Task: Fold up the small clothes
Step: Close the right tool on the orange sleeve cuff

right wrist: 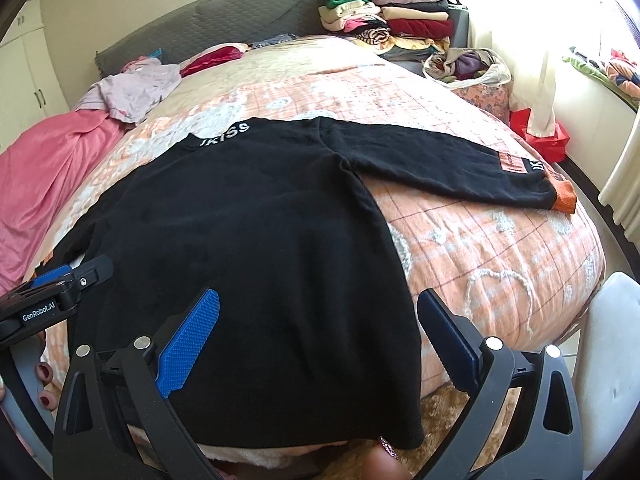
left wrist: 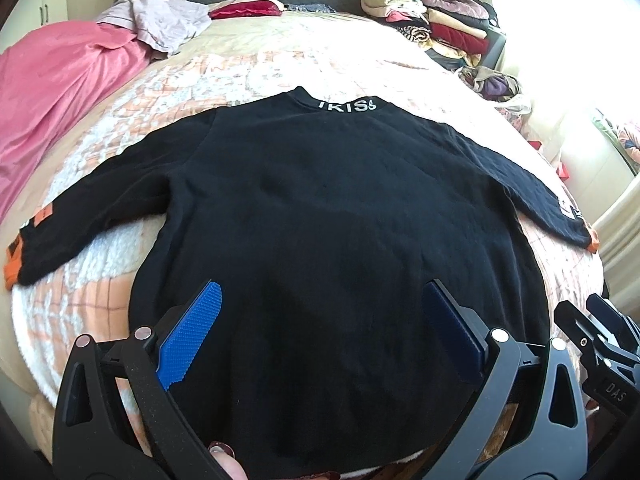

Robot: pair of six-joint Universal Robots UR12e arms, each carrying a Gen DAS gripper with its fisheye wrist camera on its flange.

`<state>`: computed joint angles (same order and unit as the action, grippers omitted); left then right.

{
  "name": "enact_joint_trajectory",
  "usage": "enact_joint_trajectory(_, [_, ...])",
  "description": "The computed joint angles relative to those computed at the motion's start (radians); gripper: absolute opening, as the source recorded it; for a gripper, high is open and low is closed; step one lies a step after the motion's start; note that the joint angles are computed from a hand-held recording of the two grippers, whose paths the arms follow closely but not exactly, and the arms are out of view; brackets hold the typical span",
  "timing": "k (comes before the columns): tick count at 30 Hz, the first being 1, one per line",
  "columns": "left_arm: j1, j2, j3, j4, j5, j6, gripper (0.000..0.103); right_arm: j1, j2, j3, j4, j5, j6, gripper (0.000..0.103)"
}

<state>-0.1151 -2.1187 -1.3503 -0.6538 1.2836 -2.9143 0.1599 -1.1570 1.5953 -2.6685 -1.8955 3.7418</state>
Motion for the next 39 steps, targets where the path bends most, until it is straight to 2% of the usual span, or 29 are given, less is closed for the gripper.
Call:
enact_joint_trajectory(16, [-0.039,-0.087,0.149,-0.114,0.023,0.03,0.095,-0.067,0.006,-0.007,0.049,0.022,0.089,0.099])
enact_joint_trajectory(26, [-0.059,-0.135,0.232,-0.165,0.015,0.046,0.095,-0.114,-0.003,0.006,0.069,-0.003,0.167,0.099])
enact_joint_trajectory(31, [-0.065,-0.167,0.289,-0.231,-0.003,0.05,0.095,-0.145,-0.01,0.025,0.074,-0.013,0.233,0.099])
enact_joint_trajectory(39, [-0.07,-0.212,0.366,-0.274,-0.02,0.048,0.095,-0.204,-0.02,0.064,0.083,-0.024,0.386,0.099])
